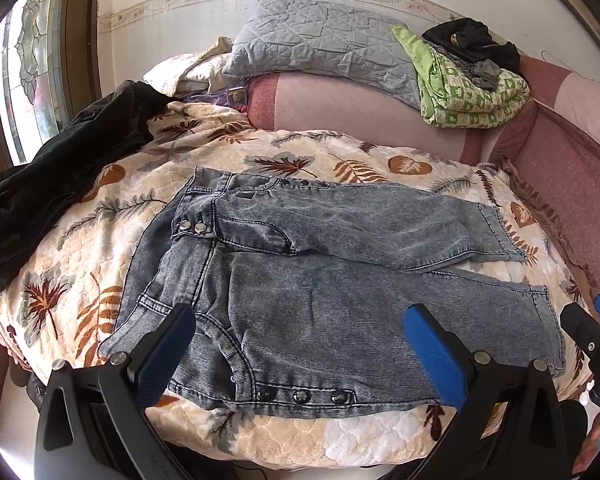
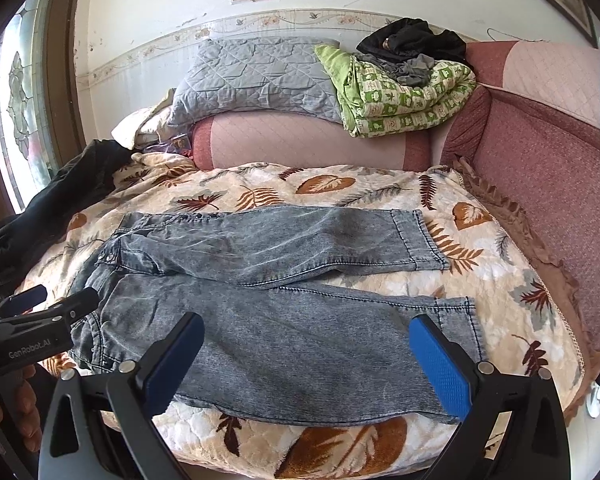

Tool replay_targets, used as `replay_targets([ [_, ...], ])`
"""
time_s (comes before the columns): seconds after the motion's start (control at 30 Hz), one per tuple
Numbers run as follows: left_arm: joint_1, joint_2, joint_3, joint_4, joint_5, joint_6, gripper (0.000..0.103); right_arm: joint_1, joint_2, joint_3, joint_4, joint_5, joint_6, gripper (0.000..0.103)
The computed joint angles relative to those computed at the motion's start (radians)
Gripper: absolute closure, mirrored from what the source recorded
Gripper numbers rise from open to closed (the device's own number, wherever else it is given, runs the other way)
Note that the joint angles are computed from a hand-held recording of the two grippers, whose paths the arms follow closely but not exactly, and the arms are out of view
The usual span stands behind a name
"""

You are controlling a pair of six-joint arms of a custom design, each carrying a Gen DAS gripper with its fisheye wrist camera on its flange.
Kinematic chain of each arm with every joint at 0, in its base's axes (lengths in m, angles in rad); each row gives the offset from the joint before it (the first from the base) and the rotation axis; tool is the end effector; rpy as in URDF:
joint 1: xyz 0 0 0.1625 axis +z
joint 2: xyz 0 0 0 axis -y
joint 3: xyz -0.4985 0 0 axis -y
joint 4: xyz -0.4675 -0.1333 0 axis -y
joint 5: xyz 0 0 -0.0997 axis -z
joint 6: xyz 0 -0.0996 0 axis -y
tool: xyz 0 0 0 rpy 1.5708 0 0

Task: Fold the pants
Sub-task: 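Grasp the jeans waistband with the left tool while the right tool grasps a leg hem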

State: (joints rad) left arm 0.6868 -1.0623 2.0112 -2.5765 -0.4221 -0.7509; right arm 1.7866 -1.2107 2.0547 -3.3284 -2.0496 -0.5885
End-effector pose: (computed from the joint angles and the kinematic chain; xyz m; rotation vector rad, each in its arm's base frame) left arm -0.3349 -0.5645 0.1829 0.1045 2.1673 -1.0662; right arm 0.2175 -0.5842 0.3046 0.6541 -2.2513 1.0189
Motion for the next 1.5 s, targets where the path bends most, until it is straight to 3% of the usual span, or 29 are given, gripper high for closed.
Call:
replay_targets([
  [0.13, 0.012, -0.005, 0.000, -0.007, 0.008, 0.029, 0.000, -0.008, 0.002, -0.020, 0.032, -0.017, -0.007, 0.000],
  [0.27, 0.061, -0.025, -0.016, -0.016, -0.014, 0.045, 0.000, -0.052, -0.019, -0.086, 0.183, 0.017, 0.048, 0.000],
  [0.57, 0.207, -0.045, -0.126, 0.065, -0.066, 0.050, 0.000, -0.168, 0.060, -0.401, 0.535, 0.108, 0.204, 0.000],
  [0.63, 0.242, -0.034, -0.176, 0.088, -0.083, 0.067, 0.000, -0.189, 0.110, -0.510, 0.630, 0.133, 0.259, 0.000],
  [0.7, 0.278, -0.015, -0.233, 0.112, -0.104, 0.091, 0.000, -0.201, 0.179, -0.633, 0.708, 0.110, 0.291, 0.000],
  [0.77, 0.311, 0.008, -0.289, 0.123, -0.119, 0.116, 0.000, -0.218, 0.253, -0.776, 0.854, 0.126, 0.323, 0.000],
  [0.8, 0.325, 0.019, -0.315, 0.131, -0.124, 0.124, 0.000, -0.220, 0.295, -0.843, 0.898, 0.096, 0.334, 0.001],
  [1.0, 0.397, 0.097, -0.452, 0.104, -0.126, 0.230, 0.000, -0.235, 0.509, -1.183, 1.087, 0.001, 0.360, 0.012],
  [1.03, 0.405, 0.110, -0.472, 0.100, -0.127, 0.248, 0.000, -0.236, 0.541, -1.231, 1.112, -0.026, 0.364, 0.018],
  [1.2, 0.434, 0.153, -0.527, 0.059, -0.141, 0.321, 0.001, -0.247, 0.637, -1.372, 1.168, -0.047, 0.346, 0.026],
  [1.27, 0.445, 0.159, -0.536, 0.042, -0.160, 0.327, 0.014, -0.253, 0.644, -1.377, 1.181, -0.019, 0.346, 0.037],
  [1.3, 0.453, 0.157, -0.539, 0.050, -0.184, 0.313, 0.028, -0.254, 0.645, -1.377, 1.185, -0.012, 0.340, 0.046],
  [1.33, 0.463, 0.155, -0.545, 0.053, -0.219, 0.303, 0.038, -0.251, 0.648, -1.374, 1.178, -0.029, 0.329, 0.048],
  [1.4, 0.474, 0.152, -0.549, 0.053, -0.250, 0.291, 0.040, -0.251, 0.651, -1.376, 1.180, -0.039, 0.321, 0.051],
  [1.5, 0.476, 0.151, -0.547, 0.014, -0.238, 0.304, 0.040, -0.254, 0.647, -1.374, 1.183, -0.028, 0.323, 0.051],
])
